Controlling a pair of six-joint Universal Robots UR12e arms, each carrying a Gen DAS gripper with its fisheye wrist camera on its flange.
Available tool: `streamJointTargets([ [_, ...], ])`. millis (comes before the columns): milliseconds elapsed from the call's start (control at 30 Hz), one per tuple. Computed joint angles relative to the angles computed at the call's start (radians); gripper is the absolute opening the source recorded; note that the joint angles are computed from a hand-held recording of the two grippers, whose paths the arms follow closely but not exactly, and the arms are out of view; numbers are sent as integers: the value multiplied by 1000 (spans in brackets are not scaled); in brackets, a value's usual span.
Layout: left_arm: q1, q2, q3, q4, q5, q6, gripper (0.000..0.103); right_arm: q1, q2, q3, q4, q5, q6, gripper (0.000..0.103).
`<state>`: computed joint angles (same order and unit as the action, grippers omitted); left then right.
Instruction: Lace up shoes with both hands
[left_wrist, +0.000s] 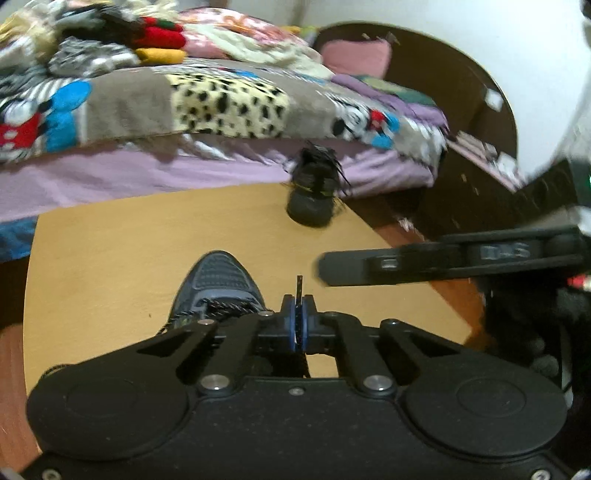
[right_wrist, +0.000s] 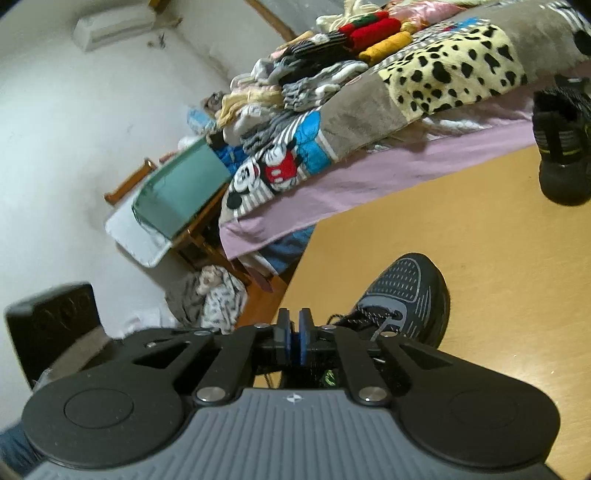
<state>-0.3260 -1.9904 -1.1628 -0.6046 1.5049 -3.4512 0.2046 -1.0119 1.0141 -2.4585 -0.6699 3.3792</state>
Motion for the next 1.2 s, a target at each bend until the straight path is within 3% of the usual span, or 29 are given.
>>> streamJointTargets([
  [67,12,5,-20,48,-19,-86,2,-7,1,-2,-14,10,5,37],
  [133,25,10,-40,97,-51,-179,2,-11,-2,-8,12,9,-66,38],
  [200,38,12,-56,142,-92,-266,2,-7,-12,-12,63,-13,-193,38],
  [300,51,10,-70,195,-156,-366,2,18,-34,-2,103,-123,-396,38],
  [367,55,8,-72,218,-189,-398,2,29,-38,3,99,-160,-451,38],
  [533,61,2,-70,236,-242,-444,2,45,-42,8,86,-206,-528,35],
  [667,65,-1,-69,242,-265,-463,2,42,-39,7,95,-175,-516,7],
  [700,67,-1,-69,243,-273,-463,2,43,-40,7,97,-180,-524,4],
  [767,69,0,-72,253,-272,-483,3,47,-44,12,89,-196,-537,4],
  [900,74,7,-80,259,-250,-503,16,53,-51,21,73,-231,-585,4],
  [1067,74,1,-72,261,-259,-489,18,65,-63,33,88,-278,-669,4],
  [1100,71,1,-71,254,-249,-484,17,66,-64,36,87,-284,-678,4],
  [1200,69,0,-66,233,-247,-459,1,68,-66,39,85,-287,-683,4],
])
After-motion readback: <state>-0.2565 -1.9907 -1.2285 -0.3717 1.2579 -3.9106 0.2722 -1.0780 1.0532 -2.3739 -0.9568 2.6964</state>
